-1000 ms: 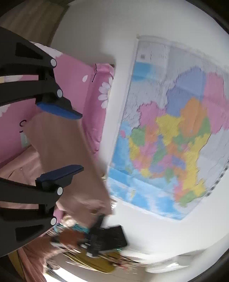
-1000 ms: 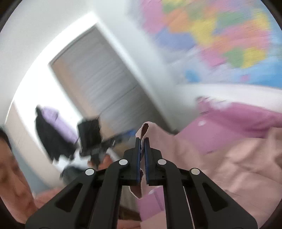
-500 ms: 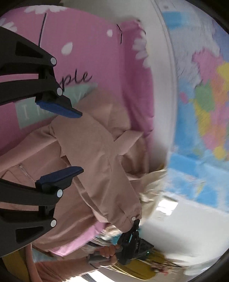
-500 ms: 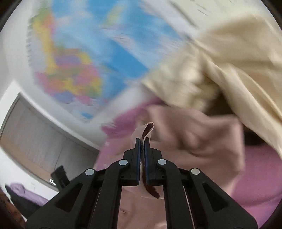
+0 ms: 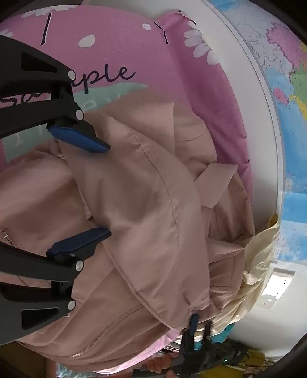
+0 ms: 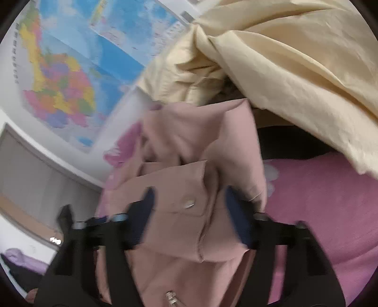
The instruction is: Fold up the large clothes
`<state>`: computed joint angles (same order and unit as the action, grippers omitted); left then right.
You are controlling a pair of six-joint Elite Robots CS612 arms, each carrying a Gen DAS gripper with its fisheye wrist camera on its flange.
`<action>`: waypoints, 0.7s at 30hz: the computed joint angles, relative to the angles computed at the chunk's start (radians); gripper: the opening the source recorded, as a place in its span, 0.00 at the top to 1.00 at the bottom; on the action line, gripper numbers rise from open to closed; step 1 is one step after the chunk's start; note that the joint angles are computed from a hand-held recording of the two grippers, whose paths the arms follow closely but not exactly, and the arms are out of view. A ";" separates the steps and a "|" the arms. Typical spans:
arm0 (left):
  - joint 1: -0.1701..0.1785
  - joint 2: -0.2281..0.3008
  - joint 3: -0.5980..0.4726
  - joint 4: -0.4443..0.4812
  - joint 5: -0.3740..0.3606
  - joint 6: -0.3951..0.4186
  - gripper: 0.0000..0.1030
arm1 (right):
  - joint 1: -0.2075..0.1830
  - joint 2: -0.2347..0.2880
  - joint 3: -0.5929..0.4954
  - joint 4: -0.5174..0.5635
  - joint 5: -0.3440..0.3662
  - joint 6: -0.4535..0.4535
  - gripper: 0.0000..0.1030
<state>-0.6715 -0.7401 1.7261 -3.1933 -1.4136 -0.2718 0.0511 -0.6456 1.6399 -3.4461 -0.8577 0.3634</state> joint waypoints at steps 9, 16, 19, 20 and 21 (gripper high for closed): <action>0.020 -0.015 0.022 -0.105 -0.061 -0.020 0.36 | 0.049 -0.034 0.026 0.141 -0.176 -0.216 0.74; 0.019 0.015 -0.009 -0.076 -0.083 -0.031 0.36 | 0.052 -0.035 0.045 0.031 -0.254 -0.202 0.98; 0.014 0.023 -0.017 -0.094 -0.084 -0.025 0.36 | 0.051 -0.034 0.046 -0.001 -0.295 -0.167 0.98; 0.010 0.026 -0.022 -0.089 -0.074 -0.020 0.34 | 0.052 -0.033 0.044 0.010 -0.309 -0.167 0.98; 0.007 0.028 -0.026 -0.085 -0.067 -0.015 0.32 | 0.057 -0.031 0.036 0.029 -0.328 -0.173 0.98</action>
